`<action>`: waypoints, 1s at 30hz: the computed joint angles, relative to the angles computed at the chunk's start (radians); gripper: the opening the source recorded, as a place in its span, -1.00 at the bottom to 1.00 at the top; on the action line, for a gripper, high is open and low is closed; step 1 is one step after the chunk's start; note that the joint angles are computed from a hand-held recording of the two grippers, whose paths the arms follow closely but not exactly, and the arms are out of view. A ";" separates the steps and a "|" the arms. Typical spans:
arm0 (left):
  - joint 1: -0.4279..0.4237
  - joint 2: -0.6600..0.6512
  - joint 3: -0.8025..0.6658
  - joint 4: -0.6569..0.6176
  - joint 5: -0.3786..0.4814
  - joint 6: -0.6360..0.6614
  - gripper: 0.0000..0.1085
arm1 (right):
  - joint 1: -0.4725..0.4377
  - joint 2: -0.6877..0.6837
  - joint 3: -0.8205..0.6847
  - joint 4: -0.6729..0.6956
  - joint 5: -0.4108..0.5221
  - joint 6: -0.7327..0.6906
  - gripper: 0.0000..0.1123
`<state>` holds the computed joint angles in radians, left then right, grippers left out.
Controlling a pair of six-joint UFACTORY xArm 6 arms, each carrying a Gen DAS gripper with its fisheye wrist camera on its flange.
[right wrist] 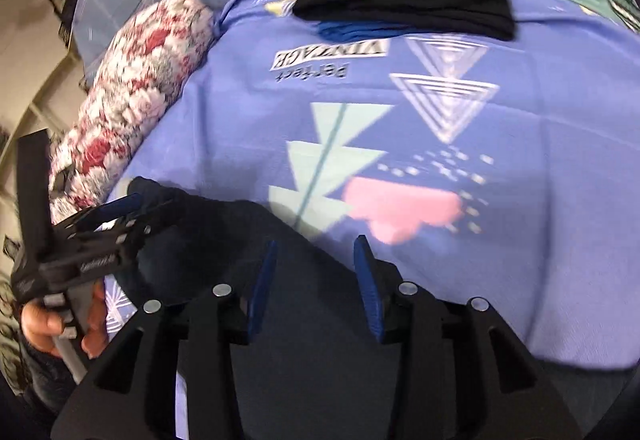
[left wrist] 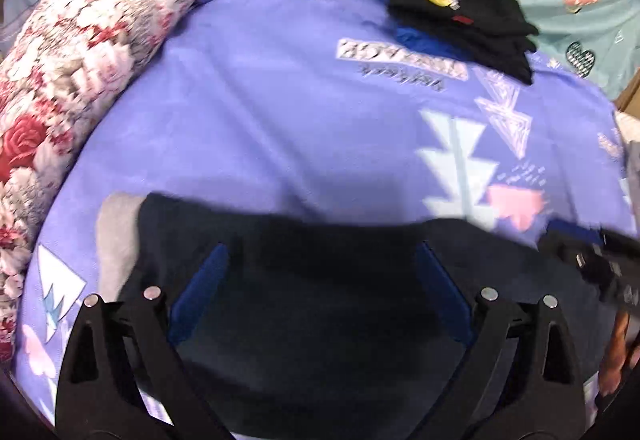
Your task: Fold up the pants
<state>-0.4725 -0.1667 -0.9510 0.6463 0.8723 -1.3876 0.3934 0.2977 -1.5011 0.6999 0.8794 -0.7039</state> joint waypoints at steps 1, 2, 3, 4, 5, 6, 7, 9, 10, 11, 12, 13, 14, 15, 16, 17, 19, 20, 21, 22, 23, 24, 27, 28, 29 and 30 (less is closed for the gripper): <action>0.006 -0.016 0.027 -0.014 0.001 0.007 0.76 | 0.019 0.043 -0.051 -0.024 0.018 0.024 -0.27; 0.012 -0.029 0.047 -0.025 -0.005 0.013 0.76 | 0.033 0.085 -0.101 -0.036 0.040 0.045 -0.27; 0.022 -0.047 0.076 -0.041 -0.018 0.016 0.76 | 0.039 0.103 -0.126 -0.039 0.056 0.054 -0.27; 0.042 -0.074 0.118 -0.065 -0.055 0.017 0.76 | 0.049 0.139 -0.171 -0.045 0.076 0.072 -0.27; 0.063 -0.102 0.162 -0.088 -0.112 0.019 0.76 | 0.055 0.164 -0.201 -0.049 0.089 0.082 -0.27; 0.088 -0.136 0.214 -0.114 -0.185 0.019 0.76 | 0.061 0.183 -0.226 -0.048 0.101 0.092 -0.27; 0.114 -0.180 0.272 -0.126 -0.261 0.004 0.76 | 0.064 0.208 -0.257 -0.039 0.126 0.102 -0.27; 0.126 -0.213 0.310 -0.131 -0.306 -0.001 0.76 | 0.068 0.240 -0.291 -0.034 0.167 0.120 -0.27; 0.123 -0.213 0.308 -0.132 -0.301 0.006 0.76 | 0.077 0.243 -0.289 -0.041 0.167 0.124 -0.32; 0.119 -0.208 0.302 -0.135 -0.290 0.019 0.76 | 0.082 0.234 -0.273 -0.043 0.164 0.111 -0.35; 0.116 -0.207 0.301 -0.132 -0.285 0.024 0.76 | 0.087 0.220 -0.252 -0.043 0.153 0.092 -0.37; 0.115 -0.209 0.304 -0.129 -0.286 0.029 0.76 | 0.090 0.211 -0.240 -0.049 0.150 0.081 -0.43; 0.114 -0.212 0.309 -0.126 -0.293 0.028 0.76 | 0.090 0.205 -0.233 -0.049 0.145 0.078 -0.49; 0.118 -0.222 0.322 -0.127 -0.310 0.029 0.76 | 0.092 0.202 -0.230 -0.053 0.138 0.074 -0.56; 0.125 -0.235 0.339 -0.135 -0.334 0.032 0.76 | 0.096 0.196 -0.221 -0.054 0.116 0.064 -0.73; 0.130 -0.233 0.343 -0.142 -0.355 0.031 0.76 | 0.098 0.195 -0.222 -0.047 0.115 0.053 -0.81; 0.140 -0.261 0.372 -0.176 -0.389 0.047 0.76 | 0.109 0.172 -0.196 -0.050 0.078 0.032 -0.86; 0.145 -0.274 0.383 -0.193 -0.401 0.057 0.76 | 0.116 0.148 -0.168 -0.040 0.037 0.013 -0.87; 0.148 -0.282 0.391 -0.203 -0.410 0.061 0.76 | 0.118 0.141 -0.162 -0.034 0.026 0.013 -0.87; 0.153 -0.289 0.401 -0.215 -0.425 0.065 0.76 | 0.120 0.140 -0.161 -0.035 0.020 0.027 -0.87; 0.157 -0.293 0.407 -0.224 -0.437 0.065 0.76 | 0.123 0.139 -0.156 -0.049 0.008 0.032 -0.87; 0.159 -0.290 0.406 -0.230 -0.442 0.062 0.76 | 0.141 0.135 -0.129 -0.095 -0.045 0.037 -0.87; 0.146 -0.275 0.380 -0.221 -0.395 0.051 0.76 | 0.182 0.111 -0.037 -0.180 -0.209 0.032 -0.67; 0.136 -0.263 0.361 -0.207 -0.368 0.044 0.76 | 0.192 0.096 -0.006 -0.238 -0.268 0.055 -0.31; 0.119 -0.251 0.339 -0.193 -0.326 0.039 0.76 | 0.201 0.078 0.035 -0.339 -0.353 0.105 0.08; 0.106 -0.247 0.326 -0.183 -0.292 0.034 0.76 | 0.202 0.063 0.065 -0.432 -0.412 0.164 0.18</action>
